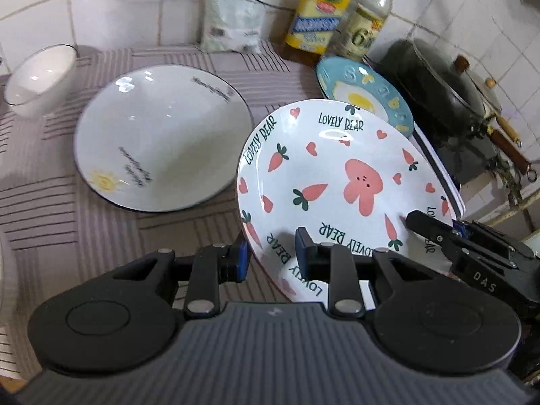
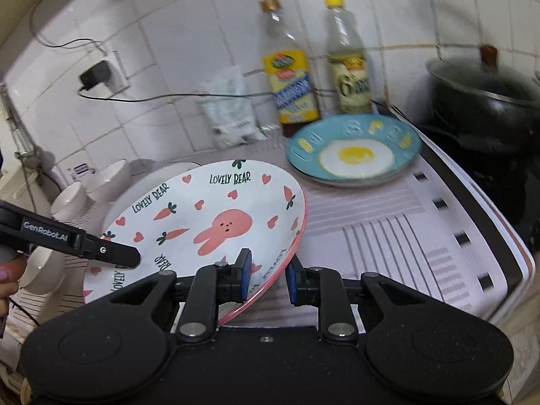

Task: Organize plates and bowls
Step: 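Carry the pink-bunny plate onto the white sun plate and lower it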

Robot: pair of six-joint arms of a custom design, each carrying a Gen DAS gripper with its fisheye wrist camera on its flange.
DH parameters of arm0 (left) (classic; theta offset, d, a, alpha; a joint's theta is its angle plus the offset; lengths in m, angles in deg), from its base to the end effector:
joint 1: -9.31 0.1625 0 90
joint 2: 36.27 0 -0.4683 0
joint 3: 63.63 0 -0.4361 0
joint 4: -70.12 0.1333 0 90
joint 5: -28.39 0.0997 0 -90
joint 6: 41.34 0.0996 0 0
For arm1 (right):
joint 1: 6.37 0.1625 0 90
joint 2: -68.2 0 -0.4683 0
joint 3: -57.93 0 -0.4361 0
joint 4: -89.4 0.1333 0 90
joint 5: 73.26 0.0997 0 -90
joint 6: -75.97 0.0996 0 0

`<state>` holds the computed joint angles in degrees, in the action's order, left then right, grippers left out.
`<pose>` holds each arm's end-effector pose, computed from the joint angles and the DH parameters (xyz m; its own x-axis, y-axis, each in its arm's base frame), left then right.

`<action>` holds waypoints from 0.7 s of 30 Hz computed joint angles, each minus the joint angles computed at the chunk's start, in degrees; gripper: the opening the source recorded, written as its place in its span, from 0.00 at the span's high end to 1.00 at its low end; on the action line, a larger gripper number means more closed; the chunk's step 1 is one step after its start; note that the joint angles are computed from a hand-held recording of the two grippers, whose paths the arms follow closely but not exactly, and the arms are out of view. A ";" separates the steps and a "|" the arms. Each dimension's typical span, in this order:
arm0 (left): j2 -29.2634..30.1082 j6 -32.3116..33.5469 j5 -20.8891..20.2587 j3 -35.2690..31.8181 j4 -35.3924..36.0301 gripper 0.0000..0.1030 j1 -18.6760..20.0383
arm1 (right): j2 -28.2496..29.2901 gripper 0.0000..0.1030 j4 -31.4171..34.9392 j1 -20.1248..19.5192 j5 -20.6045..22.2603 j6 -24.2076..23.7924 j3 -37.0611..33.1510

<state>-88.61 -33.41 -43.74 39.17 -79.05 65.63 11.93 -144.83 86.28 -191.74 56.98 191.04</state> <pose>-0.2389 -0.6539 0.1183 -0.7343 0.5979 -0.3213 0.6557 0.7472 -0.1081 0.1078 -0.4740 0.1857 -0.8437 0.2524 0.4737 -0.3091 0.4930 -0.8132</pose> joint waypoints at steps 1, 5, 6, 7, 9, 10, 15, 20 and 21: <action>-0.36 0.03 0.05 -0.04 -0.34 0.76 0.12 | 0.08 0.75 0.33 0.45 0.06 -0.55 -0.47; -1.33 0.35 1.45 0.13 -2.26 0.76 0.35 | 0.42 0.75 1.77 1.48 1.37 -1.90 -2.48; -1.52 0.11 1.86 0.03 -2.26 0.76 0.44 | 0.47 0.75 2.38 1.60 1.85 -2.25 -3.04; -1.78 -0.41 2.36 0.01 -2.39 0.76 0.49 | 0.47 0.75 3.16 1.73 2.26 -2.44 -3.60; -2.25 -0.65 3.20 0.30 -3.81 0.76 0.57 | 0.20 0.75 5.77 2.11 3.07 -2.48 -4.94; -2.38 -0.48 3.47 0.35 -4.37 0.76 0.67 | 0.29 0.75 6.92 2.38 3.18 -2.95 -5.82; -1.86 -1.37 4.79 -1.15 -4.43 0.75 1.50 | 0.13 0.75 11.42 2.10 6.41 -4.34 -8.84; 0.58 -2.12 8.28 -3.42 -5.25 0.72 2.16 | 1.00 0.75 16.74 1.36 8.38 -6.14 -12.47; 1.08 -2.36 8.56 -4.04 -5.15 0.72 2.45 | 1.25 0.75 17.99 1.05 8.93 -5.99 -13.27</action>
